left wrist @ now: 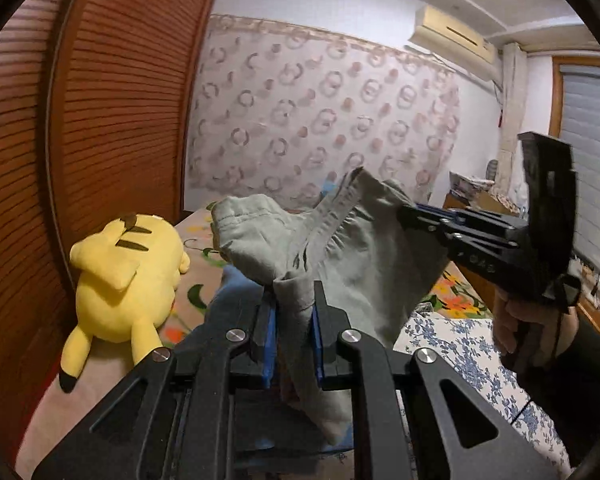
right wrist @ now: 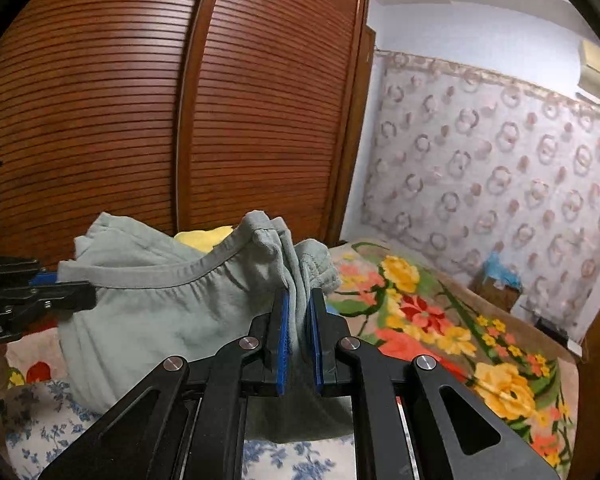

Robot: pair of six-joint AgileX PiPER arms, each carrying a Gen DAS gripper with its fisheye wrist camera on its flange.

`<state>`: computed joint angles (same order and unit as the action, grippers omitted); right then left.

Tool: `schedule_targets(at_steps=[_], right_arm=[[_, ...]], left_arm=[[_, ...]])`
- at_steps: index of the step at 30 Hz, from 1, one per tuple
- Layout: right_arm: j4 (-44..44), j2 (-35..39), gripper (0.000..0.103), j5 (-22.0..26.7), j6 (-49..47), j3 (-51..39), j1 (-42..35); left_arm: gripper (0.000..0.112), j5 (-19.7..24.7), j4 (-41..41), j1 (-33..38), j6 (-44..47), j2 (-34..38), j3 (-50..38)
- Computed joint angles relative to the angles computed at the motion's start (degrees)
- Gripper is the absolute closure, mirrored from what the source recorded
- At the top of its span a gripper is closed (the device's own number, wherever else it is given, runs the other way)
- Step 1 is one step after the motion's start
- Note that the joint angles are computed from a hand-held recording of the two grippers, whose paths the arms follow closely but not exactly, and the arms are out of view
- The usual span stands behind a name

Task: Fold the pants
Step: 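Lift the folded grey-green garment with both grippers and carry it toward the denim pile, then lower the garment onto the blue denim pile and open both grippers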

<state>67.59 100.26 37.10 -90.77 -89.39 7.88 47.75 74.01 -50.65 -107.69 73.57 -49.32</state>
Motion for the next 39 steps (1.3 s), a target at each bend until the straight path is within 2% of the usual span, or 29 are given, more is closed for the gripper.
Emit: schedule_targets(at_steps=[5, 13, 19, 22, 23, 24, 26, 28, 33, 36, 39], right_arm=[[-4.40, 6.50, 0.093, 2.51, 6.36, -8.30, 0.64], [-18.12, 18.00, 0.093, 6.95, 22.10, -28.95, 4.78], [-21.83, 21.69, 0.093, 9.33, 25.42, -35.41, 6.16], [-21.17, 22.24, 0.093, 9.59, 25.73, -35.74, 5.40], [-20.91, 21.89, 0.092, 9.35, 25.55, -35.05, 5.29], [-21.11, 22.00, 0.089, 10.04, 26.13, -35.55, 4.95], [-20.67, 21.07, 0.072, 9.73, 26.19, -34.50, 4.84], [-19.47, 19.99, 0.065, 9.94, 26.08, -33.81, 4.03], [-14.12, 15.41, 0.064, 9.48, 22.31, -27.00, 1.68], [-16.04, 14.00, 0.064, 8.22, 22.18, -23.87, 1.51], [-20.23, 14.72, 0.064, 7.75, 25.12, -24.60, 1.92]], left_arm=[[0.096, -0.06, -1.42, 0.06, -1.45, 0.04, 2.21], [0.096, -0.35, -2.65, 0.75, -3.97, -0.07, 4.06], [0.093, 1.01, -4.81, 0.46, -2.86, 0.19, 3.57], [0.083, 0.35, -5.13, 0.85, -2.23, -0.46, 4.21], [0.076, 1.14, -5.14, 0.54, -2.17, -0.49, 4.19], [0.069, 1.97, -5.05, 0.25, -2.24, -0.45, 4.14], [0.060, 3.96, -4.67, -0.74, -2.52, -0.65, 3.79], [0.059, 4.57, -3.40, -1.14, -3.13, -1.13, 3.83], [0.057, 4.79, -3.86, -0.97, 0.44, 1.02, 1.54], [0.057, 4.47, -4.80, -0.12, 1.75, 2.37, 0.86], [0.057, 4.40, -6.74, 0.84, 3.29, 3.62, 0.27]])
